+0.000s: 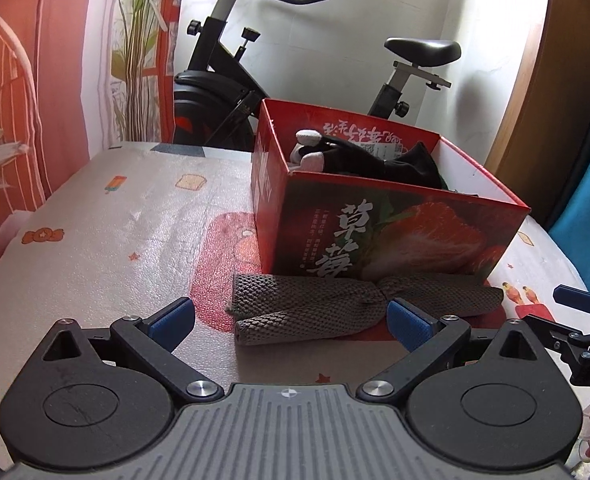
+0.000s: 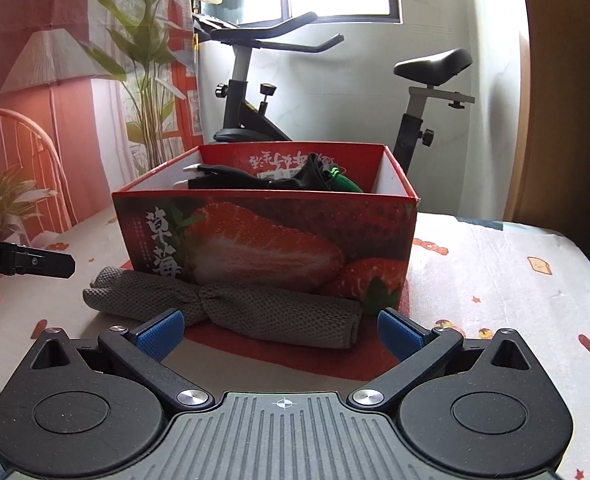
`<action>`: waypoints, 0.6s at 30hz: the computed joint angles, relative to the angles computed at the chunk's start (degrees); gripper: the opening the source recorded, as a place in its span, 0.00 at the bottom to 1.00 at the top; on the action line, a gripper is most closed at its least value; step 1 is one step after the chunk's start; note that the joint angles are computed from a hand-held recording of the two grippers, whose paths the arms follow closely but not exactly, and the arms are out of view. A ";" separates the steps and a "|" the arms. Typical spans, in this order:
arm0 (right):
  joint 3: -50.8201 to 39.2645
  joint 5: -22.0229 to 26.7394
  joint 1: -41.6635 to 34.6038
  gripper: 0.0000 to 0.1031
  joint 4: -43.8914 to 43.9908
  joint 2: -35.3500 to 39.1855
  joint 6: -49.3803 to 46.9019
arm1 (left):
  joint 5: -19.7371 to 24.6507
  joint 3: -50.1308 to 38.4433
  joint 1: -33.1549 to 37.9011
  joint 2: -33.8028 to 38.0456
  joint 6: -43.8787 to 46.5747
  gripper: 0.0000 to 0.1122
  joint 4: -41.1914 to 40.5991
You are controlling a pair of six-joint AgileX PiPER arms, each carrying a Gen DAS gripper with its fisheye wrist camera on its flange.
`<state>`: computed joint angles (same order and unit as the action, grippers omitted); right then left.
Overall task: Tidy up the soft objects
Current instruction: 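Withdraw both tools and move them to the grey mesh roll, then close both grippers on the grey mesh roll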
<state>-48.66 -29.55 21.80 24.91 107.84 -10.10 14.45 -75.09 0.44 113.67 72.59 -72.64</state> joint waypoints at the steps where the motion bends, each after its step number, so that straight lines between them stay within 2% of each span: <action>1: -1.24 0.60 -0.63 0.99 -0.73 1.15 0.06 | -0.10 -1.05 0.07 1.33 -0.32 0.92 -0.21; 5: -8.03 5.60 -2.76 0.98 -0.05 6.06 -3.95 | 0.49 -6.82 0.08 6.64 -11.62 0.92 9.19; 9: -14.80 10.02 -4.32 0.96 1.90 10.89 -7.83 | 2.92 -11.64 0.67 10.71 -14.54 0.92 10.78; 13: -20.34 13.75 -6.09 0.95 0.16 14.86 -7.27 | 2.72 -15.29 0.13 13.45 -20.52 0.92 17.48; 18: -26.30 17.65 -7.50 0.93 -3.46 18.77 -4.53 | 5.14 -20.01 0.15 16.69 -29.64 0.92 25.88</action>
